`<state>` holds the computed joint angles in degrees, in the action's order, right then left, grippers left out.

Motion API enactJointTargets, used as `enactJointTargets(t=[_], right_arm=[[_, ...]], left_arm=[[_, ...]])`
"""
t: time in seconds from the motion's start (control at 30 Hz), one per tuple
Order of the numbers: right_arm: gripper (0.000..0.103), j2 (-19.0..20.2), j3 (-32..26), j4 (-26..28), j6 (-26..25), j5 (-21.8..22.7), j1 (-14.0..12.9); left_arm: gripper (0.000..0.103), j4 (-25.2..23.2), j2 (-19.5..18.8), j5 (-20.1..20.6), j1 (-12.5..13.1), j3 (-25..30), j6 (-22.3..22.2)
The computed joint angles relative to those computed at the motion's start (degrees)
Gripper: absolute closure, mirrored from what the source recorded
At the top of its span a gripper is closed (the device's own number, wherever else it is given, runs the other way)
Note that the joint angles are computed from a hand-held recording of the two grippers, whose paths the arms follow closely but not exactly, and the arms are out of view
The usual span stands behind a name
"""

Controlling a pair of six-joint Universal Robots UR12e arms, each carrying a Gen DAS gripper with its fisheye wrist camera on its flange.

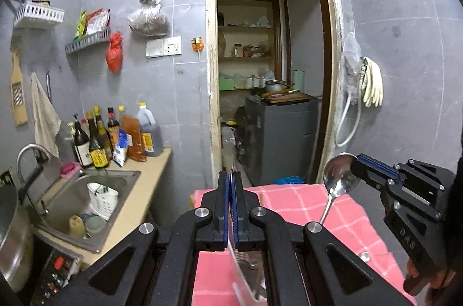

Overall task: Organize utensils
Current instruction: 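Lift the held spoons and carry both tools over the white caddy, then open both tools to drop the spoons into the caddy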

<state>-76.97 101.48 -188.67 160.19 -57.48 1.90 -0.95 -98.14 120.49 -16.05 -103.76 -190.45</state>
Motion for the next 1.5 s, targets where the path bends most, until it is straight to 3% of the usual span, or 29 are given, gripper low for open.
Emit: enactJointTargets(t=[0.3, 0.4, 0.57, 0.67, 1.0, 1.2, 1.3, 1.37, 1.5], right_arm=[[0.101, 0.16, -0.16, -0.53, -6.42, -6.84, 2.63], [0.101, 0.21, -0.01, 1.85, -9.77, -7.36, 3.35], [0.100, -0.11, -0.23, 11.35, -9.00, -2.83, 2.67], [0.100, 0.01, -0.62, 16.94, -7.20, 0.29, 1.55], [0.097, 0.40, 0.20, 27.26, -6.42, 7.40, -0.96], [0.096, 0.10, 0.45, 27.97, -5.07, 9.45, -2.07], [0.083, -0.32, 0.94, 26.09, -2.37, 9.95, -3.08], [0.059, -0.64, 1.46, 24.22, 0.05, 10.51, -4.10], [0.056, -1.46, 3.01, 20.29, 3.94, 10.33, -6.73]], left_arm=[[0.101, 0.98, -2.19, 2.93, -0.57, 0.94, 4.44], [0.101, -1.07, -2.35, 1.26, -0.21, 0.69, 3.01], [0.100, -5.52, -1.10, -6.28, 1.95, -1.53, -6.75], [0.100, -6.40, -0.56, -9.14, 2.75, -2.81, -10.19], [0.097, -8.59, 0.43, -15.44, 3.94, -4.06, -12.94], [0.096, -9.88, 1.16, -17.25, 3.90, -4.41, -14.02], [0.077, -8.82, 1.52, -17.61, 3.62, -4.96, -14.92], [0.042, -6.18, 1.53, -17.01, 3.18, -5.56, -15.99], [0.038, -2.90, 0.91, -15.41, 1.74, -5.36, -16.92]])
